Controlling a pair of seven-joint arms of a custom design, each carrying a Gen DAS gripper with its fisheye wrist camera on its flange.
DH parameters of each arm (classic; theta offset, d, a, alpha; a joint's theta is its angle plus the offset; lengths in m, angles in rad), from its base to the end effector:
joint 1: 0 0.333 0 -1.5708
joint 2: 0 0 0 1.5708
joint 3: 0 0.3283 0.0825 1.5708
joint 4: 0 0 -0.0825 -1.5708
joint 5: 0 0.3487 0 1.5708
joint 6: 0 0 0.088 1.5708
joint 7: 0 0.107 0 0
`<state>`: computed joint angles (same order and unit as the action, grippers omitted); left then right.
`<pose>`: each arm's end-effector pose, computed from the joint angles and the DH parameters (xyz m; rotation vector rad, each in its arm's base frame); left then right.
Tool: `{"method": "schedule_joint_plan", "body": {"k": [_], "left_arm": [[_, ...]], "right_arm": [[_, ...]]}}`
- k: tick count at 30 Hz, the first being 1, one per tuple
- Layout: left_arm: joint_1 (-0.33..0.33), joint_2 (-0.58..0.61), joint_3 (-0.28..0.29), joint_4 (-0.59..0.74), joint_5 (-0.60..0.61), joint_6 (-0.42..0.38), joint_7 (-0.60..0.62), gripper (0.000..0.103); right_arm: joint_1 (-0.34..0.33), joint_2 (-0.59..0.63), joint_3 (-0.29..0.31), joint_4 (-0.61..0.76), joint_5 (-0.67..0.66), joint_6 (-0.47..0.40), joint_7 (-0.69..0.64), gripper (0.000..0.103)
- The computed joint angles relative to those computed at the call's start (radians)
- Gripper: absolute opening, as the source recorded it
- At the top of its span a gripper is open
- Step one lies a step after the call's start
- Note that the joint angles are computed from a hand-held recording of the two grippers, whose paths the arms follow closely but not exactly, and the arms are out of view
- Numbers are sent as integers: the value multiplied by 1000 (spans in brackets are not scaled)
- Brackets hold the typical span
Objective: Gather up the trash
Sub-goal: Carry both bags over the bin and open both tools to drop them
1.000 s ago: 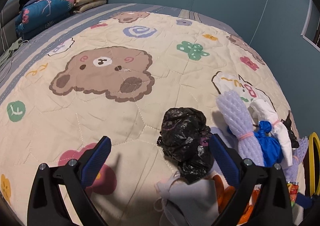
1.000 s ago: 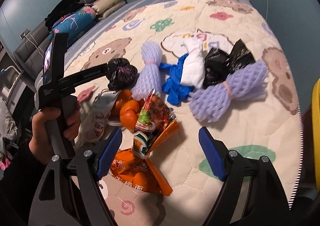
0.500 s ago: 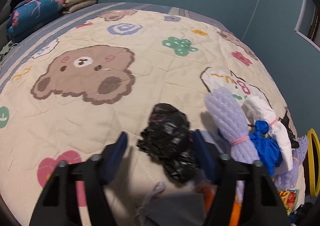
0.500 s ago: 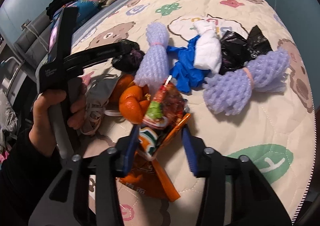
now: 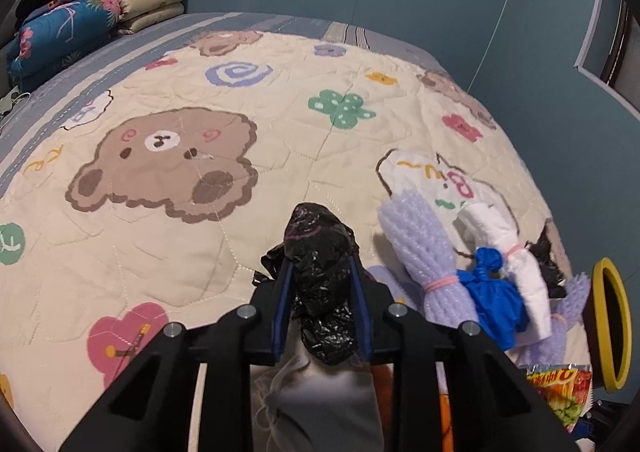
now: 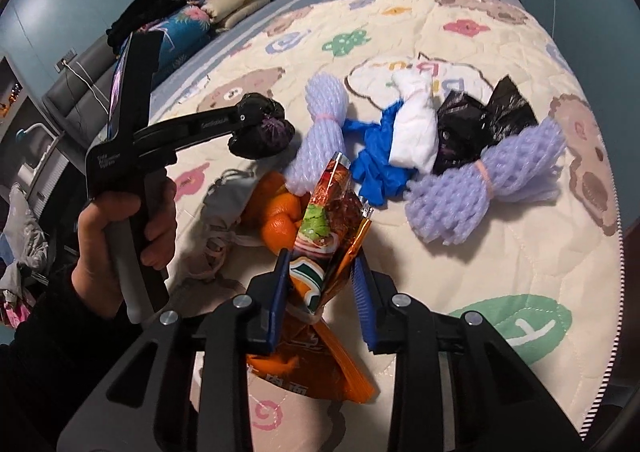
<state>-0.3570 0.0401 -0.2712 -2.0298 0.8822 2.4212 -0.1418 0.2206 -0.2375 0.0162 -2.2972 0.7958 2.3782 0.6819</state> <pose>0.4572 -0.3255 0.4953 -2.1893 1.2901 -0.7422 0.4532 0.1175 0.5092 -2.1773 1.1167 0.0122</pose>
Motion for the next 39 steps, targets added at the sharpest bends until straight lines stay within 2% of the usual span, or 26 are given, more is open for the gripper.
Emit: {"method": "schedule_joint_plan", "body": {"k": [8, 18, 21, 30, 39], "left_arm": [[0, -63, -14, -17, 3, -7, -9, 25], [-22, -72, -45, 33, 27, -30, 6, 25], [-39, -61, -55, 71, 41, -59, 21, 25], [-92, 0, -65, 199, 69, -69, 69, 25], [-187, 145, -47, 430, 99, -63, 173, 25]], "right_arm": [[-20, -55, -28, 12, 10, -58, -2, 29], [-63, -97, -62, 39, 30, -46, -5, 29], [-80, -107, -75, 53, 32, -42, -10, 29], [-136, -113, -123, 110, 42, -40, -22, 29], [-198, -82, -175, 195, 81, -55, -44, 29]]}}
